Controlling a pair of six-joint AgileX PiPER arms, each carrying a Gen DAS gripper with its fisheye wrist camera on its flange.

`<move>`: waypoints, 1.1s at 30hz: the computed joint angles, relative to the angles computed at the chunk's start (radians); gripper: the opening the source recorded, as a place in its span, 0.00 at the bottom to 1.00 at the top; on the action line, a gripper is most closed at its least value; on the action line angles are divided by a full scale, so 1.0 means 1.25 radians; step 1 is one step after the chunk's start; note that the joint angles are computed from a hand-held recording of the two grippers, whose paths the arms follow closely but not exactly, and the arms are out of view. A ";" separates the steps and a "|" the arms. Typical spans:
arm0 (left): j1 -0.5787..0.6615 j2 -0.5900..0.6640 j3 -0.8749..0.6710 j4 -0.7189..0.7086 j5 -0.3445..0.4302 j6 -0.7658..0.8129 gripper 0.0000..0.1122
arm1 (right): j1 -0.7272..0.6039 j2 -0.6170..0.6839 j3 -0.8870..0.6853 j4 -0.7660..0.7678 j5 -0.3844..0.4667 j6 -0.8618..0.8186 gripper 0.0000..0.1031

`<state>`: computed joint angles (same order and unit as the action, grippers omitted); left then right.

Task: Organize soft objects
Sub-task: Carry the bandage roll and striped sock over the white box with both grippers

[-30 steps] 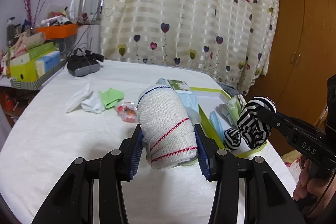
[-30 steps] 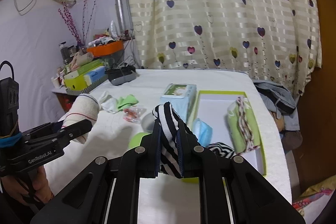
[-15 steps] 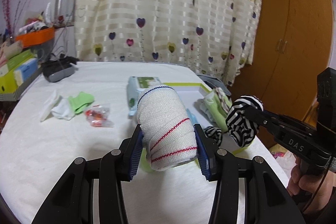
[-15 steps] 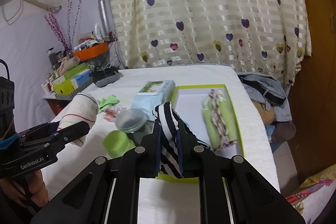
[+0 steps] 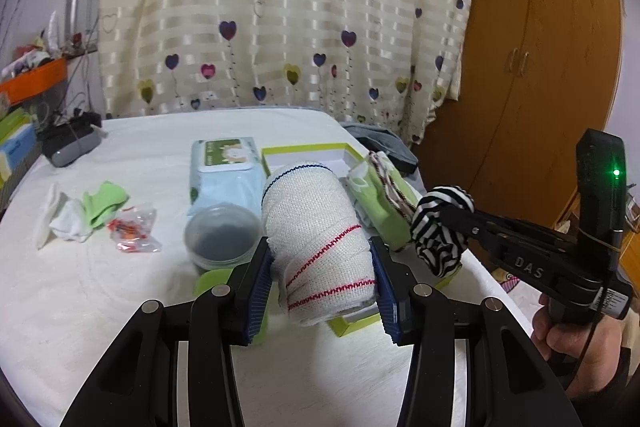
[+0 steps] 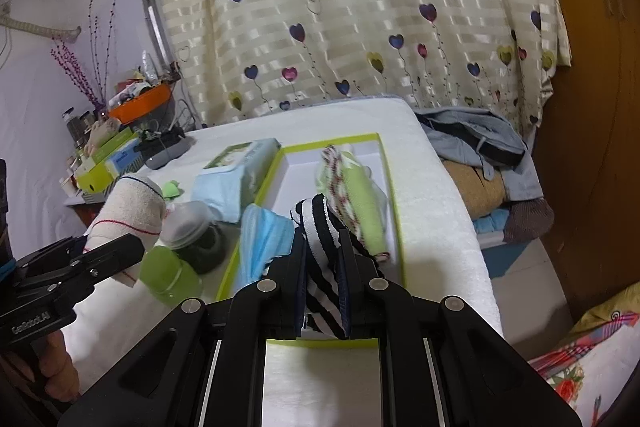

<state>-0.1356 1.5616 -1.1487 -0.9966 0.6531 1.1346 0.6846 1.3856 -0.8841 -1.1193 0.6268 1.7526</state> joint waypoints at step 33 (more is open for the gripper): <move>-0.092 0.151 -0.134 0.127 -0.015 -0.163 0.40 | -0.242 0.190 -0.147 0.335 -0.259 -0.483 0.20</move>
